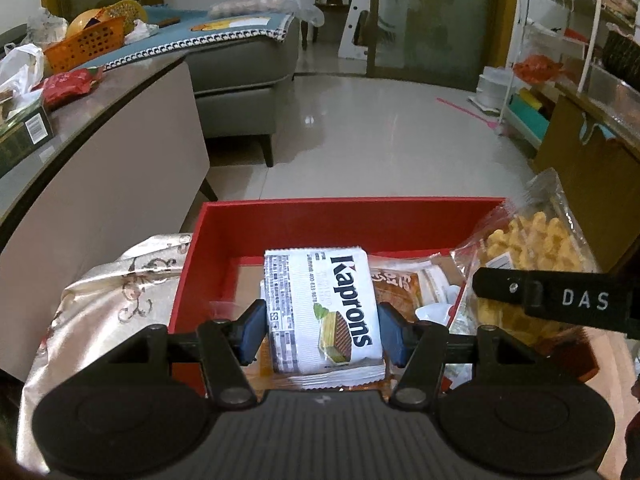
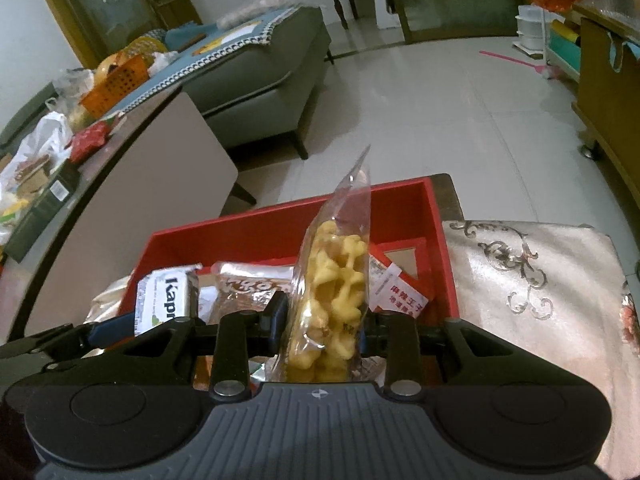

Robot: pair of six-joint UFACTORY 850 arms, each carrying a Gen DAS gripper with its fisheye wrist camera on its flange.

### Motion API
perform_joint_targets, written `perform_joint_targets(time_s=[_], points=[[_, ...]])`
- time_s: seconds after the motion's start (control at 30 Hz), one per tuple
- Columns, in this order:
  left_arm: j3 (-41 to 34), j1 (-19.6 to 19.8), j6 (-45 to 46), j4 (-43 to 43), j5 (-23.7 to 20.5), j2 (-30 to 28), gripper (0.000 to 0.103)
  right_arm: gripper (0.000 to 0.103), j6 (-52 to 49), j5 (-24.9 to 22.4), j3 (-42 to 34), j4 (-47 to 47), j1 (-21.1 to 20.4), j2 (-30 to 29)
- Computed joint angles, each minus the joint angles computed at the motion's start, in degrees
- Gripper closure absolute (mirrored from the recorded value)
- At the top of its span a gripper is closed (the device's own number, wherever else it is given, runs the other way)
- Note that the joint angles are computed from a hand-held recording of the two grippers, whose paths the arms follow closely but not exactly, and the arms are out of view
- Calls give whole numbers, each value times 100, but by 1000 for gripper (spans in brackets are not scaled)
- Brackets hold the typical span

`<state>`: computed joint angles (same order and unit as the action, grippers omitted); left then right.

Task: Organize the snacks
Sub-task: 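Lower the wafer and waffle bag into the red box and open both tools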

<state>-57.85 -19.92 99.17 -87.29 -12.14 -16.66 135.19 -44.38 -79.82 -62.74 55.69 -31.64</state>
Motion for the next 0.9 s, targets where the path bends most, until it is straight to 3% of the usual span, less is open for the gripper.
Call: perform_joint_targets(time_s=[0.3, 0.4, 0.47, 0.53, 0.7, 0.9], points=[[-77, -32, -260, 201, 89, -81, 51, 53, -242, -107, -96, 165, -50, -81], [-96, -38, -443, 385, 112, -86, 49, 42, -423, -226, -152, 380, -56, -110], [-109, -38, -557, 461, 123, -75, 46, 27, -397, -188, -109, 405, -65, -74], [-92, -33, -428, 297, 124, -42, 43, 22, -350, -162, -82, 370, -61, -42], [-19, -27, 278, -366, 188, 75, 32, 16, -646, -473, -255, 596, -16, -97], [7, 42, 206, -340, 93, 176, 25, 15, -681, -737, -291, 687, 59, -50]])
